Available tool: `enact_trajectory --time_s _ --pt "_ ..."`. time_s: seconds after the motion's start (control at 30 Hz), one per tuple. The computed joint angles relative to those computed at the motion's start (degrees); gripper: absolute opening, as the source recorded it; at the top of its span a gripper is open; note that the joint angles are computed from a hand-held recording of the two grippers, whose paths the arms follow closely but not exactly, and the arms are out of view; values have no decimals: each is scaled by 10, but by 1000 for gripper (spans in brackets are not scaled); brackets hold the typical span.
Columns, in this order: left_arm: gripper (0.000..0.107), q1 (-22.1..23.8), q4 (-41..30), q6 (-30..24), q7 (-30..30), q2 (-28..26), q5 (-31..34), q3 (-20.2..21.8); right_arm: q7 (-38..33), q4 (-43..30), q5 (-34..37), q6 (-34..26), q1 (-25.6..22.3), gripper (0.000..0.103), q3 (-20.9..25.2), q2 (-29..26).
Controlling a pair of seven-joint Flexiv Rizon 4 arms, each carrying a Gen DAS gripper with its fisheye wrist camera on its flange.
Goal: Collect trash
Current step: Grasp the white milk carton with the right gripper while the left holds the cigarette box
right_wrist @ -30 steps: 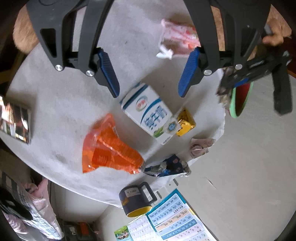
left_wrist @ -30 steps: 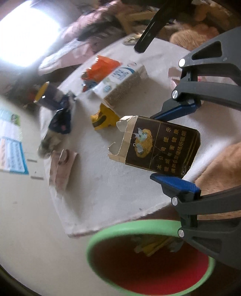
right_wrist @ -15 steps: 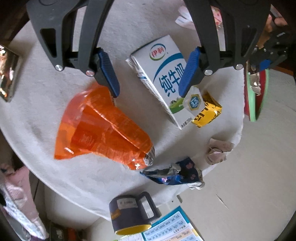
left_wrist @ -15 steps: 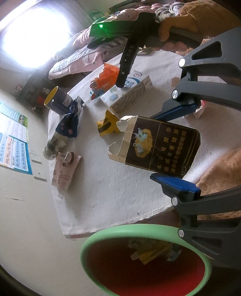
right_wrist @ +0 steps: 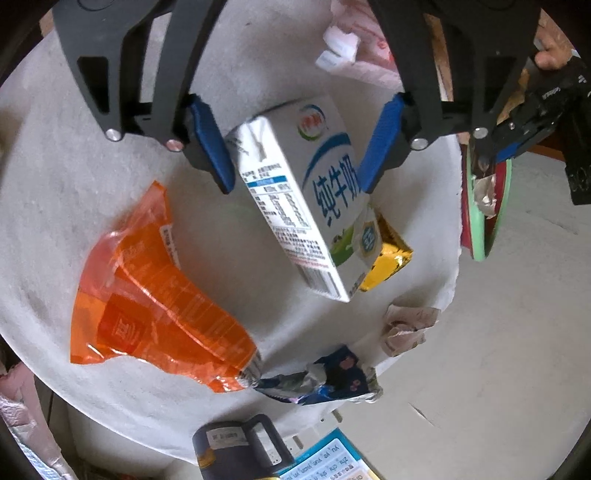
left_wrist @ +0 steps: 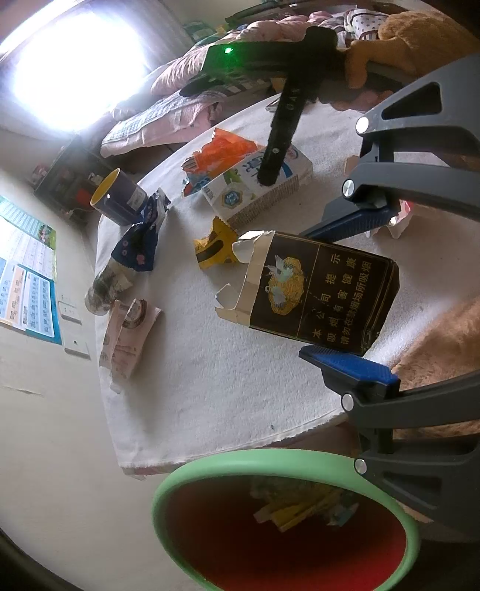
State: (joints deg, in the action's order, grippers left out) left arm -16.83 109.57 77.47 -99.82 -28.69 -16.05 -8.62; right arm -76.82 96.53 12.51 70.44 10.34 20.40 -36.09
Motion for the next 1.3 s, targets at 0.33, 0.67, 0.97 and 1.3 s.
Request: enact_trajectory --time_s 0.33,0.67,0.97,1.3 --pt "54 0 0 1 1 0 2 1 61 68 -102 29 85 61 -76 39" --pt "54 5 1 4 7 -2 -5 -6 174 89 -225 47 128 69 -141 41" --pt "54 2 0 0 8 -1 -3 -3 195 105 -234 58 107 54 -121 43" --pt "54 -7 -8 -8 0 -3 11 8 182 136 -157 142 45 54 -36 72"
